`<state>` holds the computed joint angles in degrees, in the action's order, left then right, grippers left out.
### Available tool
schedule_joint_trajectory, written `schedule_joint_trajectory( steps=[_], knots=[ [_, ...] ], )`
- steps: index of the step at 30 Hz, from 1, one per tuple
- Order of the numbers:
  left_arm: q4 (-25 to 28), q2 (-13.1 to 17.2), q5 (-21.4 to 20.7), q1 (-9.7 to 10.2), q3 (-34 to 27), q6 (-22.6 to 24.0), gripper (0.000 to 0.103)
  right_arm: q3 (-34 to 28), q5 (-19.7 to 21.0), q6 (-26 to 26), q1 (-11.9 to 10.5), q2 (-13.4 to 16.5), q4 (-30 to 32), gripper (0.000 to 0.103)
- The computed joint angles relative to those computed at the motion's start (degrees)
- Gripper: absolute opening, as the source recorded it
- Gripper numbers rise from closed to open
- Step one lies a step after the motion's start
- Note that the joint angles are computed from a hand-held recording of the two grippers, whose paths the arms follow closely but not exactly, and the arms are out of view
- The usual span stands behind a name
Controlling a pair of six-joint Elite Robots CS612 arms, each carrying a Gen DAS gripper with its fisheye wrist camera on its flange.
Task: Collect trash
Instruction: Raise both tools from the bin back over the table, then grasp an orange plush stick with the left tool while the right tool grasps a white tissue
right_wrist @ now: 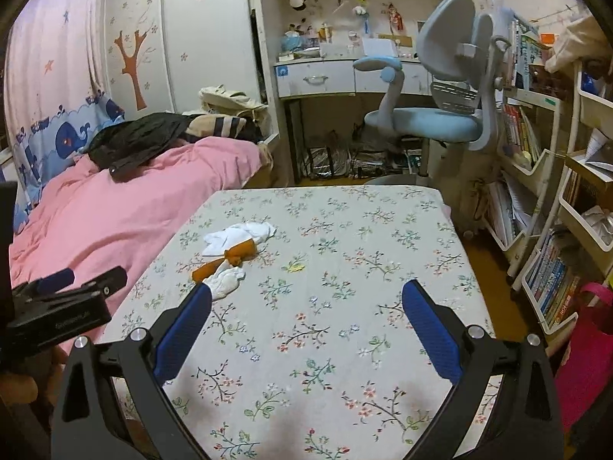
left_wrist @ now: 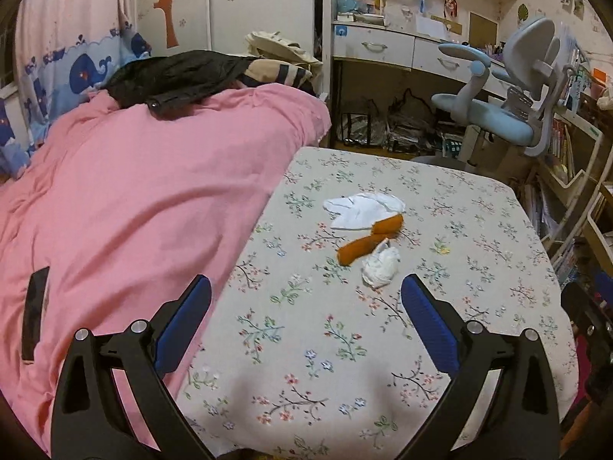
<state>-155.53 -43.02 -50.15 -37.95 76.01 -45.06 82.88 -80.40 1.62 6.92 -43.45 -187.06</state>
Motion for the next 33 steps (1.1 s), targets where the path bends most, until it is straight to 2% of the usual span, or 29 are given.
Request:
schedule_joint_trajectory(
  steps=[6,14,17,18,19,21,26,28,29,31,33],
  knots=[
    [0.1,-0.4,-0.9,0.56,0.6,-3.1,0.096,-0.7,0.5,-1.2,0.5,0.3,1.8,0.096],
    [-0.5,-0.6,-0.7,0.55,0.9,-3.2,0.096,-1.2,0.5,-3.2,1.0,0.6,3.7,0.096],
    [-0.1,-0.9,1.1,0.56,1.2,-4.3,0.096,-1.8,1.2,-3.6,1.1,0.9,5.1,0.096],
    [0.5,-1.1,2.2,0.59,1.4,-5.3,0.096,-2.2,1.6,-3.9,1.1,1.1,6.2,0.096],
    [2.0,-1.5,4.0,0.72,1.8,-7.9,0.096,-3.0,2.0,-4.5,1.2,1.4,8.3,0.096],
    [4.3,-2.2,5.0,1.23,2.5,-12.6,0.096,-4.4,3.4,-4.6,1.2,1.8,11.8,0.095],
    [7.4,-3.6,3.7,2.57,4.2,-21.0,0.096,-10.2,4.7,-5.0,2.1,4.7,18.2,0.095],
    [8.3,-3.6,3.3,2.9,4.2,-22.6,0.096,-12.4,4.6,-5.1,2.6,6.0,20.2,0.092],
    [8.4,-3.5,3.2,2.99,4.1,-22.6,0.096,-14.0,4.8,-5.4,2.8,6.8,21.8,0.086],
    [8.7,-3.2,3.0,3.06,3.7,-21.8,0.096,-16.0,5.2,-5.7,3.1,7.9,24.2,0.078],
    [8.9,-2.8,2.9,3.01,2.9,-20.1,0.096,-18.2,4.9,-6.0,3.6,9.2,25.7,0.076]
  ],
)
